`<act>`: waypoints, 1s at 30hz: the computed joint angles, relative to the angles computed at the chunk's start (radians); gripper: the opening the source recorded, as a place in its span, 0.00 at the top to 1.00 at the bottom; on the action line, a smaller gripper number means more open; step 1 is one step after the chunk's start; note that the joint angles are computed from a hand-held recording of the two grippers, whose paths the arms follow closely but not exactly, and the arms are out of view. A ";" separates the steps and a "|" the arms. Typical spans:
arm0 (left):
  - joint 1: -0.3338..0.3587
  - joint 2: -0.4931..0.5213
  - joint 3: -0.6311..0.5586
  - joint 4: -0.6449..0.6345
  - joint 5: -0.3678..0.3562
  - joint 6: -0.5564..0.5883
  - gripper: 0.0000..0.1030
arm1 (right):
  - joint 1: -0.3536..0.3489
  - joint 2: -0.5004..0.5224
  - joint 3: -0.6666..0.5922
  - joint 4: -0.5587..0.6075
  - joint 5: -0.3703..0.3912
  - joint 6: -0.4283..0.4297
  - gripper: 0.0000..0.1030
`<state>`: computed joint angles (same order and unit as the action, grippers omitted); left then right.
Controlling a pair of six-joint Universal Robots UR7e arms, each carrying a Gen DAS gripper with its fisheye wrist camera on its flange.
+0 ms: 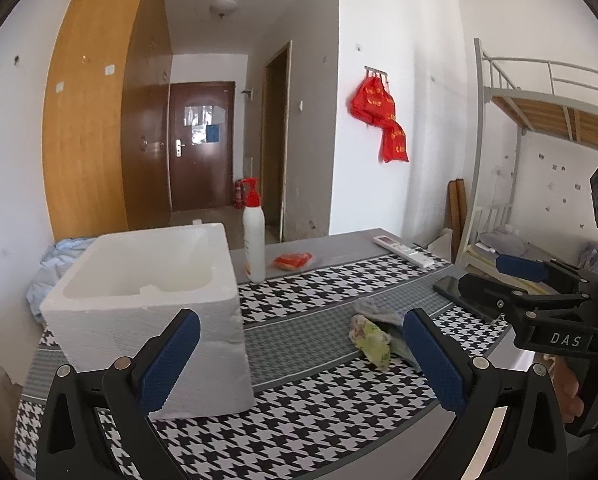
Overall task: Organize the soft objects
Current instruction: 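Move both grippers back toward the grey sock and green packet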
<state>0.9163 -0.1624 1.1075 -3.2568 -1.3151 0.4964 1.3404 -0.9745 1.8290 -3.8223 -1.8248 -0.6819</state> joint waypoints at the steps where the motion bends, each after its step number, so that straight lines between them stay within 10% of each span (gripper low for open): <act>1: -0.001 0.004 -0.004 0.002 -0.002 0.001 0.01 | -0.003 -0.001 0.001 -0.001 -0.003 0.000 0.16; 30: -0.019 0.113 -0.142 0.137 -0.012 -0.002 0.01 | -0.084 -0.025 -0.006 0.083 -0.006 0.037 0.16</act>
<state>0.8975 -0.0494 0.9659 -3.1199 -1.3267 0.4946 1.2565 -0.9999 1.8235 -3.7394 -1.8309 -0.6446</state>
